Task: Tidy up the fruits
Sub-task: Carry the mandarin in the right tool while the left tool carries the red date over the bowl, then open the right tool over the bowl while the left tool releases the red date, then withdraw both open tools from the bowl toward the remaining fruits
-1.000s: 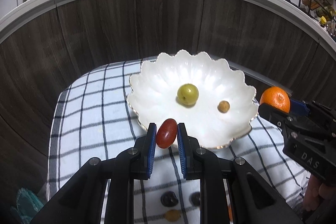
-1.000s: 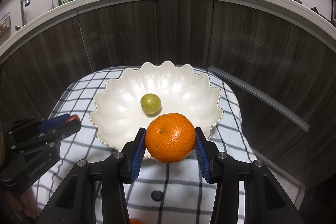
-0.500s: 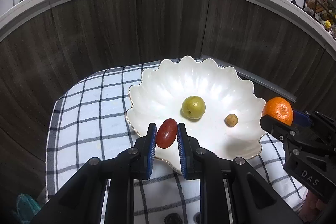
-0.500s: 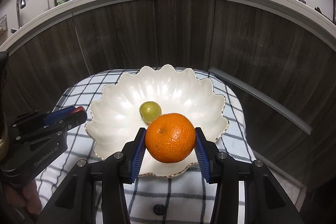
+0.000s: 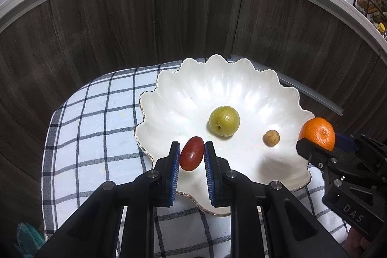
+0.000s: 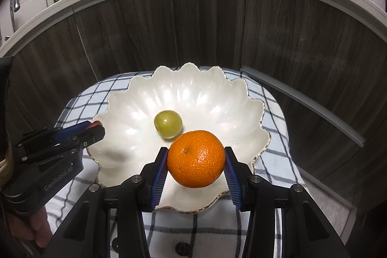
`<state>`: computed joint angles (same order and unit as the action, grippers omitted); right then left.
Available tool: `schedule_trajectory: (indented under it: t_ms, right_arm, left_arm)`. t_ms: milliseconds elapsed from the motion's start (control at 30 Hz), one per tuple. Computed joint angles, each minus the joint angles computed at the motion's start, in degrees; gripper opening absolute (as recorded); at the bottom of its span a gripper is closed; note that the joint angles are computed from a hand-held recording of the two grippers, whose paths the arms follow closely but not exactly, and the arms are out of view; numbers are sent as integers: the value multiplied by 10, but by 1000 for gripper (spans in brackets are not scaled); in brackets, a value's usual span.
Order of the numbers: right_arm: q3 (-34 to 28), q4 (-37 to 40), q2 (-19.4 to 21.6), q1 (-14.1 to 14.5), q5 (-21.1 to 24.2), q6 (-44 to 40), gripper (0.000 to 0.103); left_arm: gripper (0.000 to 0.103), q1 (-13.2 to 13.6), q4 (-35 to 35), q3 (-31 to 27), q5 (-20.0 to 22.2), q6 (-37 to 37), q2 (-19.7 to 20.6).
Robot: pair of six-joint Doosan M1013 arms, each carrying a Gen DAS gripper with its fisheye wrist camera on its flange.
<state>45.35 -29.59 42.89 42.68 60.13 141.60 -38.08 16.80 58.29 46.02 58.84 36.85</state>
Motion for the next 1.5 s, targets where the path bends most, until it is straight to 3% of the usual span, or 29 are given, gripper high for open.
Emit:
schedule_trajectory:
  t_ms: [100, 433, 600, 833, 1500]
  right_arm:
    - [-3, 15, 3, -2, 2, -6, 46]
    - [-1, 39, 3, -5, 3, -12, 48]
    - [6, 9, -4, -1, -7, 5, 72]
    - [4, -17, -8, 4, -1, 12, 74]
    - [21, -50, -24, 20, -4, 25, 74]
  left_arm:
    - [23, 1, -8, -1, 3, 6, 1]
    - [59, -2, 22, 12, -3, -25, -8]
    - [68, -4, 35, 17, -5, -36, -14]
    - [78, -6, 55, 28, -7, -56, -24]
    - [79, -14, 102, 71, -20, -105, -60]
